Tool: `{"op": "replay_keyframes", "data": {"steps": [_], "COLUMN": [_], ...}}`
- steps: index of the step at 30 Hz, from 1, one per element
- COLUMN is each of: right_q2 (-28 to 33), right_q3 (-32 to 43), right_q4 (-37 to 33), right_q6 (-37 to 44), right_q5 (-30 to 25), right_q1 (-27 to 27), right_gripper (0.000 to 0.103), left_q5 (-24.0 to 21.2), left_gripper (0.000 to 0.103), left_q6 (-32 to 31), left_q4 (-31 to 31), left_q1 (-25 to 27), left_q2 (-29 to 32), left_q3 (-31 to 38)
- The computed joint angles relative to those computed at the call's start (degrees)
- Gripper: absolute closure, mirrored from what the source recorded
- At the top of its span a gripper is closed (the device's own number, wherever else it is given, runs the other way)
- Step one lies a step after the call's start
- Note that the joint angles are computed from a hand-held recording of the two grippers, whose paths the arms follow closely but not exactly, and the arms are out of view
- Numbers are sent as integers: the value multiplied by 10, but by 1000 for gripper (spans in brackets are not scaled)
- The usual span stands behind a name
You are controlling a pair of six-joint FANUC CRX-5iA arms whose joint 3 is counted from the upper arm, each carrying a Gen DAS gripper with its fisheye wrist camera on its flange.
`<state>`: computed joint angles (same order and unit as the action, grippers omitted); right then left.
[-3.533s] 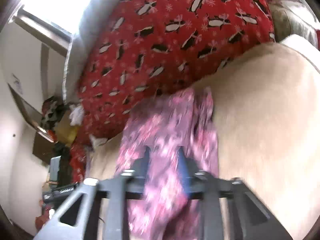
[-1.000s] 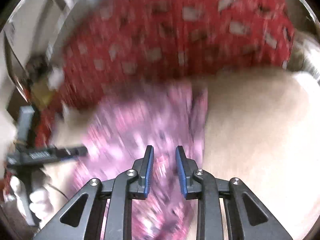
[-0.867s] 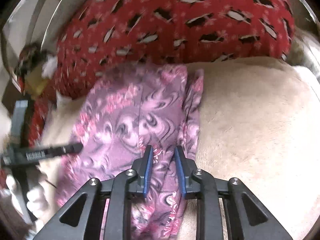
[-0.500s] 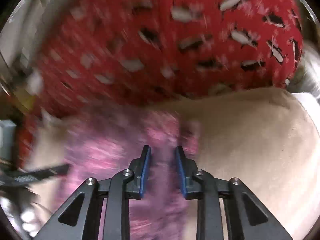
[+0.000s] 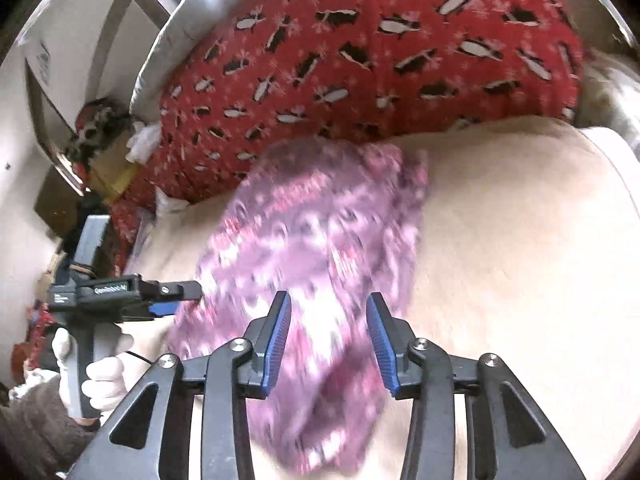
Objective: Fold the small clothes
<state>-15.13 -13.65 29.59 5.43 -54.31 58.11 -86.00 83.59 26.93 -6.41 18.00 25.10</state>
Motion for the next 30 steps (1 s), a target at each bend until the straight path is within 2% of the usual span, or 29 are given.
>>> {"op": "replay_keyframes", "data": {"steps": [3, 4, 5, 6, 8, 10, 11, 12, 14, 17, 24, 26, 28, 30], "right_q2": [19, 31, 23, 19, 13, 26, 28, 28, 20, 4, 30, 47, 84, 71], "right_q3": [20, 29, 17, 4, -15, -8, -6, -5, -6, -23, -6, 6, 51, 38], "right_q4": [-29, -35, -23, 8, 58, 25, -12, -18, 3, 73, 114, 89, 11, 15], "right_q6": [-6, 1, -2, -21, -57, -50, -41, -40, -68, -123, -127, -102, -21, -30], "right_q5": [-18, -22, -5, 7, -2, -30, -31, -29, -32, -18, -17, -31, -84, -66], "right_q1": [2, 3, 7, 12, 23, 17, 8, 6, 14, 29, 23, 15, 3, 0], "right_gripper": [61, 78, 94, 99, 99, 99, 99, 99, 90, 89, 89, 86, 85, 83], "left_q5": [-7, -9, -9, -4, 4, 2, -4, -12, -16, 0, -12, -21, -11, -15], "left_gripper": [22, 22, 22, 22, 23, 23, 26, 26, 26, 26, 26, 26, 26, 26], "left_q6": [-5, -5, -4, -7, -21, -26, -30, -34, -45, -41, 21, 26, 8, -14], "left_q4": [-7, -12, -18, -22, -22, -31, -38, -44, -12, 8, -46, -69, -75, -56], "left_q1": [3, 2, 2, 4, 8, 2, 0, -1, 9, 17, -10, -16, -19, -13], "left_q2": [-11, -13, -15, -21, -30, -28, -27, -26, -30, -40, -1, 6, -2, -4], "left_q3": [-8, -7, -5, -14, -29, -23, -15, -6, -9, -13, 41, 43, 36, 36]}}
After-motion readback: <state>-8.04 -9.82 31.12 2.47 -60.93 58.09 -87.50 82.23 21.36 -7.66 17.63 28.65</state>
